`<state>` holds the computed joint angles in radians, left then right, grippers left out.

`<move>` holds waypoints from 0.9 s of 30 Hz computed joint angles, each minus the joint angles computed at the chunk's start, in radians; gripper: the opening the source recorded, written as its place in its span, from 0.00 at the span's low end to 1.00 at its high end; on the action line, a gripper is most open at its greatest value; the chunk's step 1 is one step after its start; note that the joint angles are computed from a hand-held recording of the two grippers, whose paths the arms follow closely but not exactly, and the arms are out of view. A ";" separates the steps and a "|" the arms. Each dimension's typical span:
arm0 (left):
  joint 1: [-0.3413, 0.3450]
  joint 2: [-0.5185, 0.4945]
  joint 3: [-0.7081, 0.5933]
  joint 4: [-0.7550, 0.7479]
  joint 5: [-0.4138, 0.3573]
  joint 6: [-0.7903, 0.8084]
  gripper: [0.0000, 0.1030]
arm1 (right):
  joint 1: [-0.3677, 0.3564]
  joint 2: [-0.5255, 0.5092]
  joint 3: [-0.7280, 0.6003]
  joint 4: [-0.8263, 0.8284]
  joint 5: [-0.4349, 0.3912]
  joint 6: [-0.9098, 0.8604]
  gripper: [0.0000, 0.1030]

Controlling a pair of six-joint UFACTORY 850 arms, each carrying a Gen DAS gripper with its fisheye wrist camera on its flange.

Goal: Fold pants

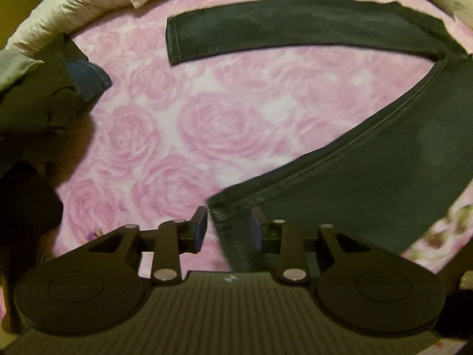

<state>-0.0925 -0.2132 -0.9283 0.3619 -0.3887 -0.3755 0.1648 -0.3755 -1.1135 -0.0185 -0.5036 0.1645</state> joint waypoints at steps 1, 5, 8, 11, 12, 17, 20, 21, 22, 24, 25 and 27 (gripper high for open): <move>-0.030 0.017 -0.002 0.018 -0.022 -0.051 0.32 | -0.015 0.027 0.014 0.006 -0.005 -0.026 0.53; -0.161 0.060 -0.025 0.040 -0.091 -0.233 0.44 | -0.087 0.127 0.044 0.128 -0.043 -0.205 0.56; -0.280 0.070 -0.062 0.079 -0.143 -0.381 0.51 | -0.126 0.189 0.046 0.209 -0.065 -0.346 0.60; -0.385 0.065 -0.114 0.121 -0.194 -0.514 0.63 | -0.168 0.230 0.031 0.308 -0.102 -0.489 0.63; -0.417 0.060 -0.133 0.136 -0.214 -0.564 0.66 | -0.183 0.240 0.025 0.342 -0.118 -0.535 0.64; -0.514 0.013 -0.236 0.129 -0.267 -0.676 0.72 | -0.254 0.259 -0.016 0.450 -0.174 -0.693 0.65; -0.542 -0.030 -0.301 0.145 -0.307 -0.681 0.80 | -0.285 0.248 -0.054 0.477 -0.192 -0.724 0.65; -0.544 -0.046 -0.323 0.141 -0.317 -0.672 0.80 | -0.290 0.242 -0.068 0.475 -0.194 -0.723 0.66; -0.545 -0.057 -0.340 0.137 -0.317 -0.662 0.80 | -0.296 0.236 -0.083 0.478 -0.197 -0.725 0.66; -0.540 -0.077 -0.372 0.143 -0.311 -0.656 0.83 | -0.307 0.218 -0.113 0.488 -0.201 -0.734 0.66; -0.538 -0.090 -0.392 0.144 -0.308 -0.651 0.86 | -0.308 0.207 -0.132 0.480 -0.205 -0.724 0.66; -0.528 -0.113 -0.422 0.135 -0.293 -0.611 0.88 | -0.308 0.167 -0.184 0.468 -0.217 -0.716 0.66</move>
<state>-0.6203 -0.3266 -1.3507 0.4972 -0.6821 -0.9862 -0.1429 -0.2080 -1.2973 0.4499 -0.7207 -0.5514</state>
